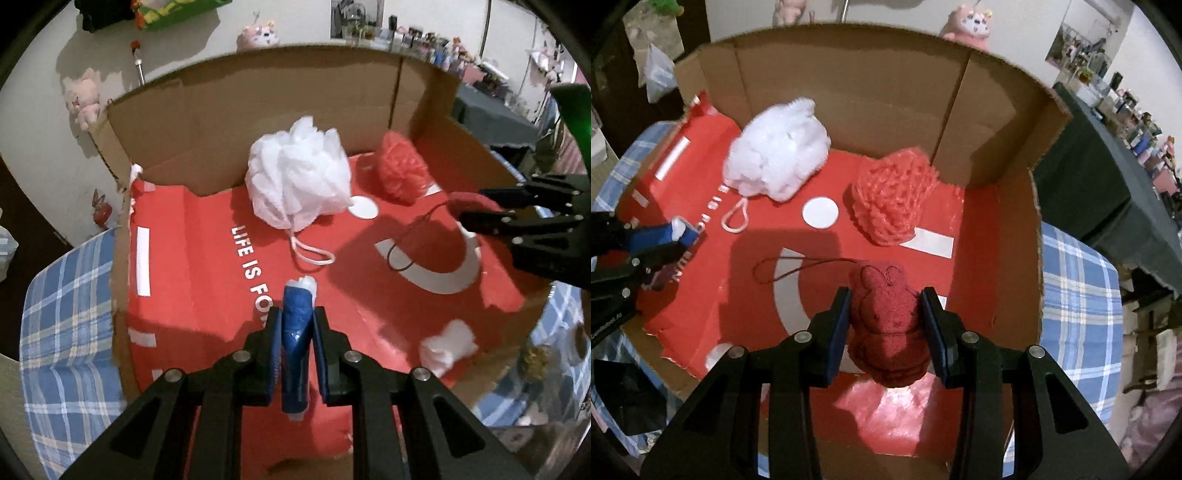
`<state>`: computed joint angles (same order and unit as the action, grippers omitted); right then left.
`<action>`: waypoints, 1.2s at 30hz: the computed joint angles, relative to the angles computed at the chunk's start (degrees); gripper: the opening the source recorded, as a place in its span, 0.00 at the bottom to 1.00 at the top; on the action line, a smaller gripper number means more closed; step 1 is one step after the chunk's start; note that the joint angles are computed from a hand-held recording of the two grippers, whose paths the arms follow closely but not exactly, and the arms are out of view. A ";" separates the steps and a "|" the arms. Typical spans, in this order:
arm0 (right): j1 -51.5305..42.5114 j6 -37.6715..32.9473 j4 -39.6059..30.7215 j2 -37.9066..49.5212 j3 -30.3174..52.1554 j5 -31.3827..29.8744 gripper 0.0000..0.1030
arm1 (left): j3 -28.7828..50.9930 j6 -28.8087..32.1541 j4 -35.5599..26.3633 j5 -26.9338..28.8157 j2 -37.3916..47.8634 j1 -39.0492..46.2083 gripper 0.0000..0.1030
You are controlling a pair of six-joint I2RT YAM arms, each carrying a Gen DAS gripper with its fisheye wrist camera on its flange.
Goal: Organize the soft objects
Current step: 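Carry the blue packet and red sponge over the box, then open both tools to release the packet and sponge into the box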
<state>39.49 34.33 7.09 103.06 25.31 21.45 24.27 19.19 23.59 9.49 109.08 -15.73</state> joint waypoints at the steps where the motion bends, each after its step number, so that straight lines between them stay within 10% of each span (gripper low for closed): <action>1: -0.70 -0.48 -0.86 0.75 0.83 -0.66 0.36 | 0.92 -0.32 -0.28 -0.61 1.00 -0.23 0.17; 19: -8.03 -5.91 -0.39 8.46 4.82 -7.26 0.37 | 7.38 -2.42 -2.03 -4.11 8.64 -2.67 0.22; 36: -2.13 -6.03 -4.59 5.36 6.62 -7.63 0.57 | 1.07 0.50 0.83 -0.50 2.06 -0.51 0.71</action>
<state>37.36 28.30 2.50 108.42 31.93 13.82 25.34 19.69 24.42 8.99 111.14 -16.24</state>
